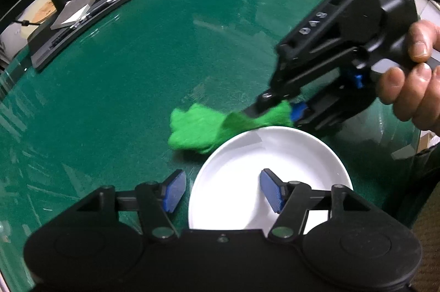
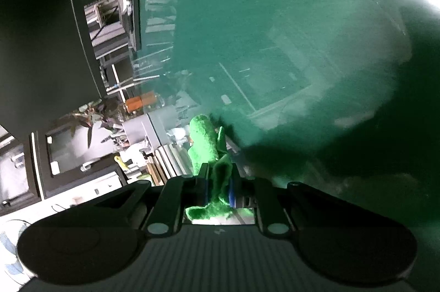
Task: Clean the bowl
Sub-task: 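Drag the cloth across the bowl rim toward the left gripper with the right gripper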
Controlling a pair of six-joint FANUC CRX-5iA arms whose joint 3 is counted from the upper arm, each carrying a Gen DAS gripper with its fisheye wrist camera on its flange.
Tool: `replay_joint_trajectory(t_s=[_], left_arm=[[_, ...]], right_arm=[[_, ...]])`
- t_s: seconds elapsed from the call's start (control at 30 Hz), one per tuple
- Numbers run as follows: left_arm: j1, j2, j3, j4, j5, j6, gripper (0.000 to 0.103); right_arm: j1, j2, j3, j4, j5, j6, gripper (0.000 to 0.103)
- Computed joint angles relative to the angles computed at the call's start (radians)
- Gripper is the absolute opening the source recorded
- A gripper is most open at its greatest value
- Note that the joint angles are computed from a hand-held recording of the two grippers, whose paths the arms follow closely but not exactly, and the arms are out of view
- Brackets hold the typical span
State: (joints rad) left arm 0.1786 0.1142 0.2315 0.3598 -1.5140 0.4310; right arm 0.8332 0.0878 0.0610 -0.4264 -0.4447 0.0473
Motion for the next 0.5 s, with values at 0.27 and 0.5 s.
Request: replay_joint_trajectory(t_s=[0.27,0.5], left_arm=[[0.007,0.008,-0.006,0.030,-0.025,0.009,0.049],[-0.002,0.007,-0.001,0.022,-0.023,-0.003,0.048]], right_arm=[[0.013,-0.091,-0.101,0.020,0.024,-0.068,0.014],[-0.020,-0.010,0.002,-0.053,-0.024,0.042,0.015]])
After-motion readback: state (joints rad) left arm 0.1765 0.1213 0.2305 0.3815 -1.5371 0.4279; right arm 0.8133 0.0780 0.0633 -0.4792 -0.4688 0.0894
